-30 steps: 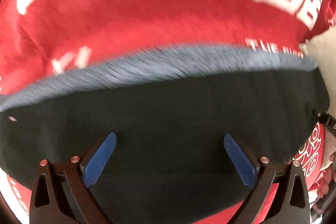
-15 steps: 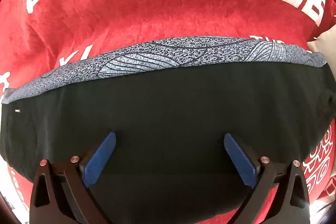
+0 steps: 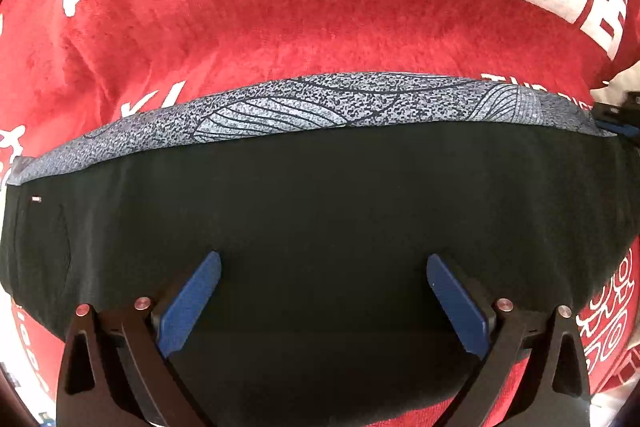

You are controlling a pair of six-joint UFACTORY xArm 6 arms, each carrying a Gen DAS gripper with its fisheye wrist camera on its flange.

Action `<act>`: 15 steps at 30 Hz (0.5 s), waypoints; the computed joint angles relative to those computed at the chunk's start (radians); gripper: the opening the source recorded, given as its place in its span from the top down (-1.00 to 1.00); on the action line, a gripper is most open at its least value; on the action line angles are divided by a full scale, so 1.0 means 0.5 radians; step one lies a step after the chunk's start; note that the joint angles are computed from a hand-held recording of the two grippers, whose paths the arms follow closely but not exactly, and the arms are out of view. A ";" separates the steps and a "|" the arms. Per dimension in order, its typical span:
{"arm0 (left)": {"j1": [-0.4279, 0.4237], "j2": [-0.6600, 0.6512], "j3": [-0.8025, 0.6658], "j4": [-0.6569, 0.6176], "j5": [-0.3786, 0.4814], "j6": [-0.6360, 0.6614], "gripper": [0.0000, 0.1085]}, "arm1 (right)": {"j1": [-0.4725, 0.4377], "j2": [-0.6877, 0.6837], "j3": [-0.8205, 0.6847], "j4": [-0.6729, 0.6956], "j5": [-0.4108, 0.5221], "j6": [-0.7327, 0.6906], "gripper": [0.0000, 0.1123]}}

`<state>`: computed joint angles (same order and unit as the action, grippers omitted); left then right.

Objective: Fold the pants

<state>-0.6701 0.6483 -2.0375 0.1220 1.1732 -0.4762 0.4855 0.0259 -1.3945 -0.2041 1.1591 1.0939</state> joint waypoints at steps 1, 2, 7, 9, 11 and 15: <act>-0.004 0.008 -0.018 0.001 0.014 -0.005 -0.90 | 0.013 -0.042 0.023 0.017 -0.005 -0.002 0.66; -0.005 -0.006 0.012 0.001 0.000 -0.011 -0.90 | 0.031 -0.078 0.048 0.049 -0.026 -0.007 0.64; -0.002 0.042 -0.077 -0.014 0.066 0.005 -0.90 | 0.235 -0.180 0.162 0.215 -0.039 0.063 0.26; 0.008 0.044 -0.062 -0.022 0.056 0.019 -0.90 | 0.342 -0.200 0.223 0.200 -0.024 0.120 0.21; 0.013 0.061 -0.092 -0.031 0.074 0.030 -0.90 | 0.457 -0.178 0.209 0.035 0.013 0.176 0.13; 0.009 0.102 -0.169 -0.021 0.123 0.024 -0.90 | 0.504 -0.087 0.130 0.024 0.055 0.064 -0.12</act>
<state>-0.6654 0.6993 -2.1219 0.1113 1.2345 -0.4643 0.7375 -0.0174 -1.3295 -0.1921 1.1865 1.1258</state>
